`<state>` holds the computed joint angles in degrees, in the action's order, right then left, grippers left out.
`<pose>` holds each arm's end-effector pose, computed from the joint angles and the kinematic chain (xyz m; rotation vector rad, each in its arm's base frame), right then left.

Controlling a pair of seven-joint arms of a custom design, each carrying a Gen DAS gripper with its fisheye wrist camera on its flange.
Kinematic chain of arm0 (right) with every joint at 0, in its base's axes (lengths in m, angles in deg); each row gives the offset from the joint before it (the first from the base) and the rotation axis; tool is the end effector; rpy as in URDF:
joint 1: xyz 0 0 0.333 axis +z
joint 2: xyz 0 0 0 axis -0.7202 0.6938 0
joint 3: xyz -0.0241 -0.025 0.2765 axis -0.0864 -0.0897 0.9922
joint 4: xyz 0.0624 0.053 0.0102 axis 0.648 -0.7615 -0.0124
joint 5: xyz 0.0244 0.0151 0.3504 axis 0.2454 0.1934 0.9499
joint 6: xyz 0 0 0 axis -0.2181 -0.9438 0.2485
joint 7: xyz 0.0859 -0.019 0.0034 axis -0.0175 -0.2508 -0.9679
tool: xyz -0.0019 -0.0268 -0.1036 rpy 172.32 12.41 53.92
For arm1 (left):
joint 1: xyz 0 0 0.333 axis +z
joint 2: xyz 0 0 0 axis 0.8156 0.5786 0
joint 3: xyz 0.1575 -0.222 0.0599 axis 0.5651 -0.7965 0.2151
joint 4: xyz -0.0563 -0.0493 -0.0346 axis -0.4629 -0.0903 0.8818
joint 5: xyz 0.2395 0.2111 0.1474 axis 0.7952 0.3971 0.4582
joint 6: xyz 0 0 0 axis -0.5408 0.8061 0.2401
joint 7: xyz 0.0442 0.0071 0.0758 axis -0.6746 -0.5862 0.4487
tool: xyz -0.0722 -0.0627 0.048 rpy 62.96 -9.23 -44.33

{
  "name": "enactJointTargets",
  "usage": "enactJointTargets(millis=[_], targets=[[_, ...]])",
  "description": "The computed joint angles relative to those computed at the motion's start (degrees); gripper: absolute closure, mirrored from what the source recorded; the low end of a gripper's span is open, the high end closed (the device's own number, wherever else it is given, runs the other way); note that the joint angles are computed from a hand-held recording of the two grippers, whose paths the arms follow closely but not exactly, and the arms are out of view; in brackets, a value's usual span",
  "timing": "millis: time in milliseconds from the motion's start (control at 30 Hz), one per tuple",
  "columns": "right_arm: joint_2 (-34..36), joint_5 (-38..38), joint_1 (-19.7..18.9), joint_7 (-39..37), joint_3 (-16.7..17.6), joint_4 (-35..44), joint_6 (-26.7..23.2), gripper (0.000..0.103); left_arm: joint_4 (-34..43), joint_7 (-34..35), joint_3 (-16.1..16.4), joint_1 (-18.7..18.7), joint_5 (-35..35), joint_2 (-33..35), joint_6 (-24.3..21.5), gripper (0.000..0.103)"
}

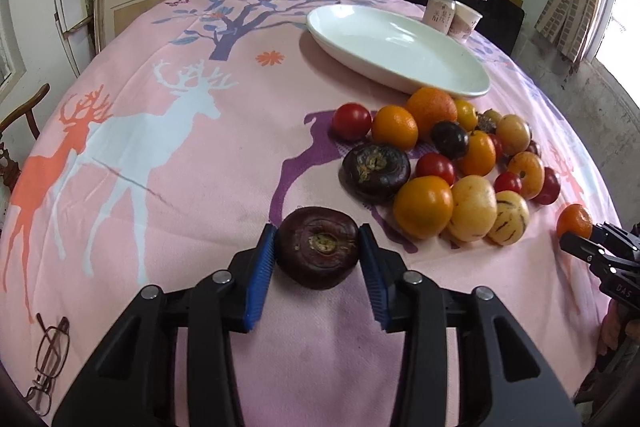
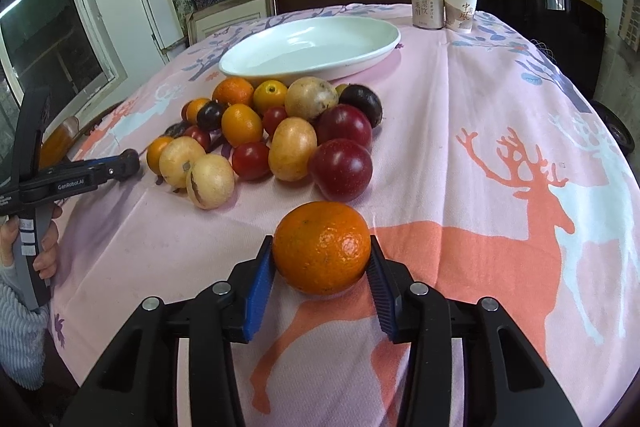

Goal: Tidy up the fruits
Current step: 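Carry both fruits over the white plate and open both tools to drop them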

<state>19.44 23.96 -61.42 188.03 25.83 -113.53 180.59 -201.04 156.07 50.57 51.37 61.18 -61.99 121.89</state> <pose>0.4951 0.0968 0.3130 -1.7996 1.6442 -0.4541 0.5502 -0.1561 0.3427 -1.7071 2.0951 -0.8190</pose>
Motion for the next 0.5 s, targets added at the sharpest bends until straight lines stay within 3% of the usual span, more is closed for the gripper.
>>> enactJointTargets(millis=[33,133,200,267,300,367,500], targets=[[0.1,-2.1,-3.5,1.5,2.9,0.3,0.2,0.058,-0.3,-1.7,0.9,-0.8,1.9,-0.7,0.8,0.062],[0.6,-8.8,-13.2,6.3,10.9,3.8,-0.7,0.058,2.8,-5.7,-1.4,1.7,7.8,-0.8,-0.4,0.062],[2.3,-9.0,-16.4,5.9,14.5,8.1,-2.5,0.058,8.8,-0.6,3.1,-4.3,1.9,1.3,-2.5,0.062],[5.6,-9.7,-15.2,6.0,14.2,14.9,-5.2,0.058,17.7,4.8,9.6,-11.9,-5.5,5.3,-7.8,0.062],[8.0,-9.1,-15.4,4.9,15.3,18.4,-7.0,0.058,22.7,2.8,10.2,-12.8,-3.9,8.4,-9.4,0.062],[15.5,-4.0,-14.1,-1.5,17.5,28.3,-12.3,0.058,32.7,-0.1,6.8,-10.3,0.9,14.8,-13.6,0.062],[27.8,-0.3,-6.8,-7.4,15.6,47.1,-23.0,0.058,52.7,-7.7,8.0,-12.7,8.1,28.1,-21.1,0.062]])
